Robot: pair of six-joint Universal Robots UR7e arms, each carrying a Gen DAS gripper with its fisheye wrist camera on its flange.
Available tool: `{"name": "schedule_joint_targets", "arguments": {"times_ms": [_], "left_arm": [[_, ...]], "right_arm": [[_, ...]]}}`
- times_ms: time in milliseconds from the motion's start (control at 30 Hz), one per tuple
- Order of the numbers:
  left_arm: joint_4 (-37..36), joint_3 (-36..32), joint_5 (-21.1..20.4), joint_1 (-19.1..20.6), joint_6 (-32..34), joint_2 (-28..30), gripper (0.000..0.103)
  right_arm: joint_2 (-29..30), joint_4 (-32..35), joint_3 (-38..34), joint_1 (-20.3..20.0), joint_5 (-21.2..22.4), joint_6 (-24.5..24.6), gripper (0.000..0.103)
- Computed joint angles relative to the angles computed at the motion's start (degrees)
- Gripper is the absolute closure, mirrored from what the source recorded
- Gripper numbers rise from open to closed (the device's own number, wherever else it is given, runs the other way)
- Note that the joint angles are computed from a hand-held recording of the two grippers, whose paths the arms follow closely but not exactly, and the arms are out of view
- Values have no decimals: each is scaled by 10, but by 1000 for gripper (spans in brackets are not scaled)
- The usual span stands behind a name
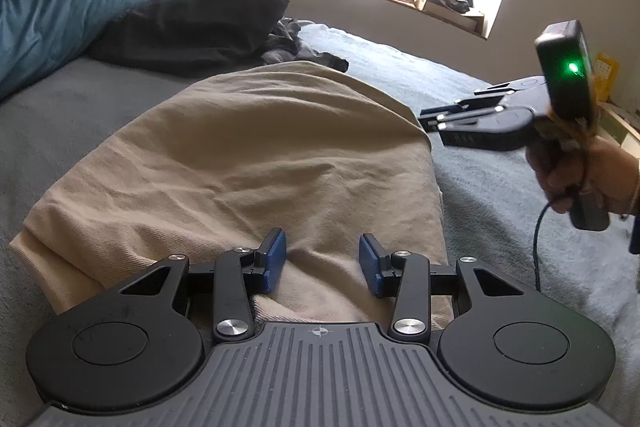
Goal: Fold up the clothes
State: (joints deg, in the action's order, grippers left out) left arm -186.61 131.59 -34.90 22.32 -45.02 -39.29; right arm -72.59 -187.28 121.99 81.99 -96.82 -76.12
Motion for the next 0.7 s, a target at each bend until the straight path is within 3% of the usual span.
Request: {"name": "schedule_joint_targets", "arguments": {"times_ms": [100, 267, 433, 600, 700], "left_arm": [[-6, 1, -1, 0, 1, 1, 62], [-11, 1, 4, -2, 2, 6, 62], [-6, 1, 5, -2, 8, 6, 62], [-6, 2, 0, 0, 8, 1, 62], [-10, 4, -3, 1, 7, -1, 62]], "right_arm": [[-19, 16, 5, -4, 10, 9, 89], [-84, 73, 43, -17, 27, -45, 88], [-83, 57, 67, -20, 18, -87, 89], [-15, -3, 27, -3, -5, -6, 88], [-30, 9, 27, -2, 10, 5, 88]]}}
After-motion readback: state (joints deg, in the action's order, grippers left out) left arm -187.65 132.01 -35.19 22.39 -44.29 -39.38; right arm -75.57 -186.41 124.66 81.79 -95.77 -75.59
